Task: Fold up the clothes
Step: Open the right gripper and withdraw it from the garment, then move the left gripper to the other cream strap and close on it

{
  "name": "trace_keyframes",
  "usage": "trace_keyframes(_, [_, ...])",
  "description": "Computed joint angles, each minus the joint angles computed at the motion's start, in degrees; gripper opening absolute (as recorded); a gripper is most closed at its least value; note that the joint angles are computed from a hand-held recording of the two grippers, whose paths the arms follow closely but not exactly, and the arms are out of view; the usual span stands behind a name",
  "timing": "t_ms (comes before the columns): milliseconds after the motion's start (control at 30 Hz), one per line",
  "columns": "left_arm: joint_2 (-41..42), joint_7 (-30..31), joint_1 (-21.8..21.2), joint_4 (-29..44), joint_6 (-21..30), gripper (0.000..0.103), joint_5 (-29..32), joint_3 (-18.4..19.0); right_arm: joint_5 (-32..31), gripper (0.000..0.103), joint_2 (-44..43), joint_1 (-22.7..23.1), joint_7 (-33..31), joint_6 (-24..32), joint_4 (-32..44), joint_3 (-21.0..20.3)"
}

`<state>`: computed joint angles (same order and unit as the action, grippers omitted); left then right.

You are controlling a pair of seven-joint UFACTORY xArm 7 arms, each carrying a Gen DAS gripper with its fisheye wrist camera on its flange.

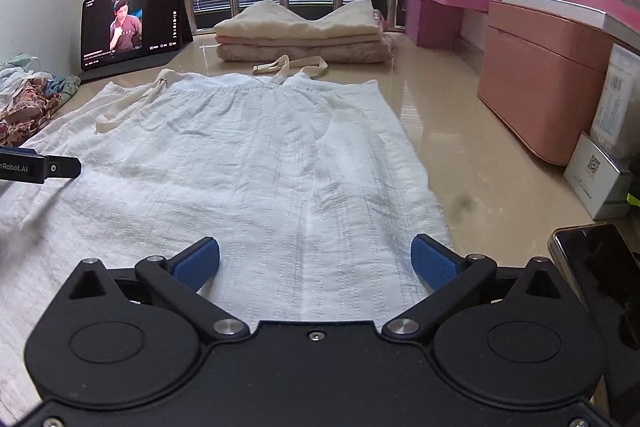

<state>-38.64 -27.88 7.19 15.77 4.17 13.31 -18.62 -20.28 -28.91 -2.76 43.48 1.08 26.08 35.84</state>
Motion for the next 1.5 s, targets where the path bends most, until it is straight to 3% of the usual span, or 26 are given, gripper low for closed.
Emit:
trace_keyframes(300, [0.35,-0.1,0.21,0.44,0.31,0.103,0.21,-0.08,-0.22,0.103,0.01,-0.16,0.33,-0.01,0.02,0.22])
trace_keyframes(467, [-1.8,-1.11,-0.82,3.92,10.07,0.103,0.77,-0.01,-0.19,0.103,0.07,0.0,0.2,-0.09,-0.02,-0.02])
trace_keyframes(533, [-3.61,-1.22,-2.03,4.77,11.62,0.103,1.48,0.86,-0.13,0.103,0.14,0.01,0.19,-0.26,-0.06,-0.07])
trace_keyframes(767, [-2.9,2.88,-10.24,17.14,21.27,0.103,-1.7,5.68,0.78,0.103,0.25,0.4,-0.06,-1.54,-0.6,-0.66])
trace_keyframes(867, [4.2,4.73,-13.73,27.9,28.3,0.103,-5.24,6.97,1.69,0.103,0.27,0.98,-0.44,-2.56,-1.14,-1.38])
trace_keyframes(967, [10.75,1.71,-13.29,35.43,28.1,0.103,-5.12,5.38,2.9,0.103,0.36,1.68,-1.19,-3.53,-1.65,-2.23])
trace_keyframes(1100, [19.94,-6.47,-10.56,44.01,26.54,0.103,3.14,0.47,3.27,0.103,0.12,0.45,-1.81,-1.95,-0.88,-0.41])
trace_keyframes(1233, [31.98,-13.07,-10.63,54.56,31.15,0.103,12.93,-2.63,1.69,0.103,0.01,-0.7,-1.39,-0.1,0.13,1.26])
trace_keyframes(1333, [41.23,-16.06,-13.0,62.18,35.48,0.103,17.97,-2.11,1.11,0.103,0.15,-0.28,-1.21,-0.21,0.05,0.54])
trace_keyframes(1500, [52.54,-18.04,-17.54,71.18,39.25,0.1,20.65,1.72,0.68,0.103,0.29,0.13,-1.33,-0.37,-0.07,-0.25])
